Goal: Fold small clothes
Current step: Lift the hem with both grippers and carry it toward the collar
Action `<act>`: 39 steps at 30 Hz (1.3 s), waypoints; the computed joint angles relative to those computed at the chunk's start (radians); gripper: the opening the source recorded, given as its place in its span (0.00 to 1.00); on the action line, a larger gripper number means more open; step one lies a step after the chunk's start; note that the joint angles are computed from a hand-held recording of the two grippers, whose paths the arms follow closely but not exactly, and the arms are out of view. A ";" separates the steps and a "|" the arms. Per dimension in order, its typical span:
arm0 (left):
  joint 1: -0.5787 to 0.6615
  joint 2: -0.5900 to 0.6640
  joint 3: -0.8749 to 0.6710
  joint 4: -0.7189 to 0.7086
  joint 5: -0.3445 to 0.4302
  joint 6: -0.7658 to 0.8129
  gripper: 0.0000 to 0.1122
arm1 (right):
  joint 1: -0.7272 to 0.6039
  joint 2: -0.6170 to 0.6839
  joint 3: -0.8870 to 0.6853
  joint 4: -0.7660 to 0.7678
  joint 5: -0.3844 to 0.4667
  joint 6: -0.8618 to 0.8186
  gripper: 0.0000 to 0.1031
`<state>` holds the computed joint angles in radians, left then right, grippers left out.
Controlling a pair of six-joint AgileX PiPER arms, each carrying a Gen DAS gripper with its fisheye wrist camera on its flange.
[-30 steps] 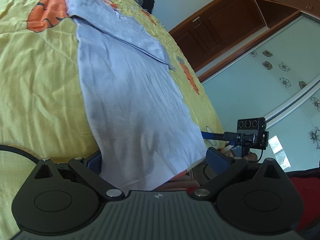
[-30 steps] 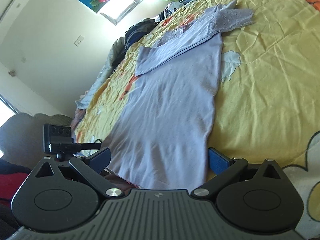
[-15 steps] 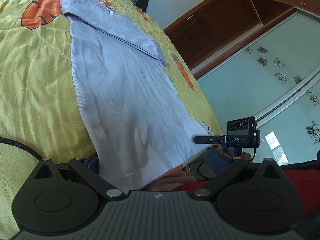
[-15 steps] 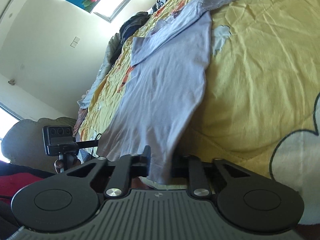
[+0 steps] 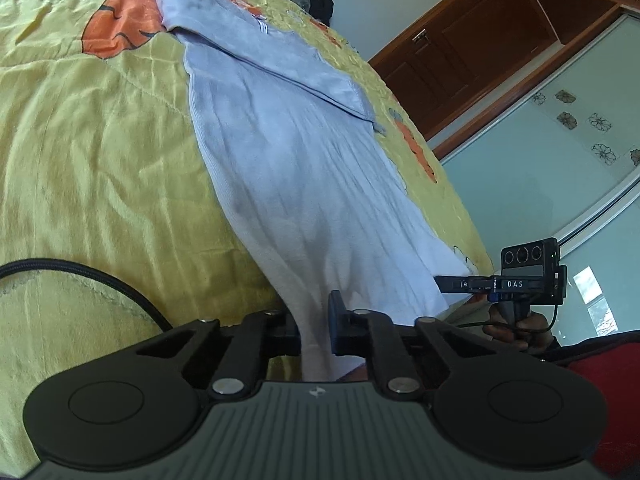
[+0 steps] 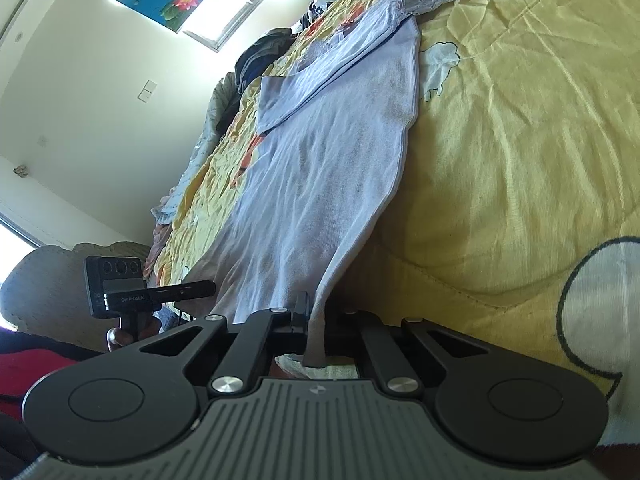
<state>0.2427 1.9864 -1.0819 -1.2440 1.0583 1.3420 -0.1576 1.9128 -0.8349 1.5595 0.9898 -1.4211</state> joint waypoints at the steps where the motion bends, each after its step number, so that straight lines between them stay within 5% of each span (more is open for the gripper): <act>1: 0.001 0.001 0.007 -0.009 0.000 0.012 0.08 | 0.000 -0.002 -0.001 -0.001 0.000 0.005 0.06; 21: 0.016 0.043 -0.008 -0.038 0.037 -0.011 0.06 | -0.032 0.027 -0.004 -0.004 0.041 0.027 0.04; 35: 0.036 0.069 -0.032 -0.025 0.073 -0.069 0.09 | -0.098 0.087 0.014 0.042 0.156 0.020 0.08; 39: 0.028 0.061 -0.029 -0.032 0.083 -0.069 0.19 | -0.088 0.091 0.017 0.059 0.162 0.004 0.09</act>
